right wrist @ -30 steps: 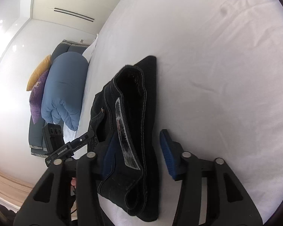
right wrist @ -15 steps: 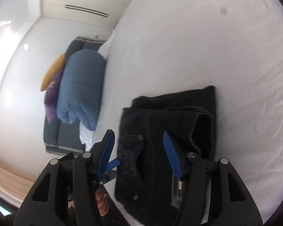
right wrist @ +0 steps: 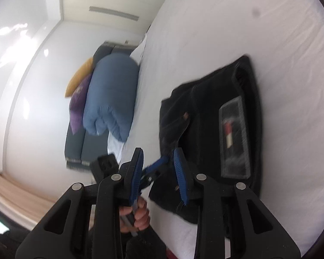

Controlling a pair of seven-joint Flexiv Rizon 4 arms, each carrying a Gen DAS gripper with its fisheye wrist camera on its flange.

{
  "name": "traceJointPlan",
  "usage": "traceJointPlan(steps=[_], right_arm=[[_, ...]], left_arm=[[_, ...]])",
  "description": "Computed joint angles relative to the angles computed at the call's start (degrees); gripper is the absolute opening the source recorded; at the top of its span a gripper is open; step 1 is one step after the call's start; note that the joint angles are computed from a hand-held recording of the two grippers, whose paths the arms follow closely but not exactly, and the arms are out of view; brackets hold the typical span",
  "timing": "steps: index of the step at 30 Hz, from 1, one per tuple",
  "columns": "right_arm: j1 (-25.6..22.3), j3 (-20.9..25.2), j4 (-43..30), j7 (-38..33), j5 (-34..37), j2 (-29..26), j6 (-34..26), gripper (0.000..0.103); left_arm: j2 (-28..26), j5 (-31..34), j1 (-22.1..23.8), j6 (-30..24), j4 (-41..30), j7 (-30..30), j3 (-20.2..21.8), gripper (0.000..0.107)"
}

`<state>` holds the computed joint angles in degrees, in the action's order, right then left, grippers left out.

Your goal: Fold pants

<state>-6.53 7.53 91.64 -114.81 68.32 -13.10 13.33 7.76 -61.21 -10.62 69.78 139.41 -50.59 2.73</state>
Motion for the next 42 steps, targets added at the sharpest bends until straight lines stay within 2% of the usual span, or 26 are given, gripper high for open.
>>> traceJointPlan(steps=[2,4,6,8,10,14,16,18,19,20,22,23,25,27,28,29,32,34,36,38,39,40,41,42], right_arm=[[1.64,0.58,2.24,0.58,-4.86,0.86,-0.16,0.028],[2.95,0.27,5.63,1.14,-8.93,1.18,2.68,0.027],[0.18,-0.61,8.00,-0.92,-3.20,1.62,2.73,0.026],[-1.64,-1.92,9.94,-0.37,-0.78,2.63,3.20,0.027],[-1.48,-2.50,11.71,0.66,-2.45,5.15,6.46,0.028],[-1.78,-3.96,11.39,-2.28,2.10,8.79,3.39,0.029],[-0.42,-4.04,9.37,-3.47,3.71,8.59,1.81,0.029],[1.86,-3.26,7.82,-2.91,2.18,7.69,2.85,0.040],[2.96,-2.84,7.49,-2.17,0.92,6.90,3.88,0.057],[3.90,-2.42,7.58,-1.37,-0.17,5.99,5.34,0.061],[5.39,-1.63,8.66,0.38,-3.87,4.78,8.37,0.060],[5.26,-1.51,9.60,-0.42,-4.14,4.70,9.75,0.056],[3.42,-1.64,11.59,-2.04,0.54,5.57,9.92,0.056],[2.90,-1.86,13.60,-1.29,0.94,7.53,11.46,0.060],[3.89,-1.47,15.36,0.43,-2.37,9.68,15.81,0.060],[4.67,-1.17,17.28,1.47,-5.57,12.03,19.19,0.061],[6.27,-1.05,21.72,3.70,-11.84,19.10,26.04,0.061],[7.40,0.65,24.72,4.52,-16.54,24.50,34.36,0.061],[7.69,4.27,27.39,6.23,-22.31,29.98,44.80,0.064],[6.85,7.69,29.50,5.91,-27.47,34.86,55.67,0.083],[6.95,9.44,30.04,5.39,-28.60,36.50,61.42,0.088],[8.44,10.37,30.53,3.09,-28.07,38.33,68.49,0.098],[10.33,10.42,30.75,0.96,-27.64,39.89,74.30,0.103],[10.63,11.81,30.59,-1.19,-26.92,40.78,79.73,0.103]], left_arm=[[-0.08,1.04,0.19,0.08,-0.16,-0.66,-0.06,0.064],[0.34,0.98,0.11,0.02,0.24,-0.51,0.11,0.064],[0.52,1.44,0.13,0.07,0.36,-0.83,0.17,0.064],[0.78,1.15,-0.07,0.20,0.56,-0.79,0.23,0.064],[0.70,1.04,-0.10,0.37,0.56,-0.47,0.30,0.064],[1.04,1.64,-0.26,1.06,0.93,-1.66,0.18,0.065],[1.36,2.22,-0.44,1.17,1.18,-2.27,0.15,0.069],[1.75,4.46,-0.22,1.25,1.39,-4.00,0.17,0.071],[1.96,5.46,-0.11,1.09,1.39,-4.69,0.30,0.072],[2.24,6.47,0.02,0.89,1.45,-5.51,0.45,0.073],[3.11,8.56,0.37,0.02,1.54,-7.24,0.88,0.074],[3.77,10.39,0.80,-0.50,1.58,-8.49,1.09,0.076],[5.90,15.06,1.81,-0.18,2.15,-11.66,1.33,0.091],[8.99,18.49,1.99,2.40,3.46,-14.07,1.63,0.098],[10.93,21.78,2.82,3.84,4.19,-16.21,1.48,0.103],[12.74,26.15,4.32,4.97,4.73,-19.01,0.92,0.103],[21.01,44.04,14.25,4.37,5.31,-29.78,-4.34,0.103],[27.60,53.67,21.17,3.22,4.94,-35.69,-8.73,0.103],[35.19,61.44,27.39,3.79,4.40,-40.40,-12.77,0.103],[42.54,66.97,32.96,3.73,3.05,-44.37,-15.87,0.103],[45.55,68.87,35.16,3.36,2.06,-45.96,-16.72,0.103],[47.73,70.23,36.61,2.83,0.95,-47.14,-17.12,0.103],[49.94,71.45,38.19,2.12,-0.23,-48.49,-17.46,0.103],[51.97,72.47,39.36,0.94,-1.58,-49.42,-17.45,0.103]])
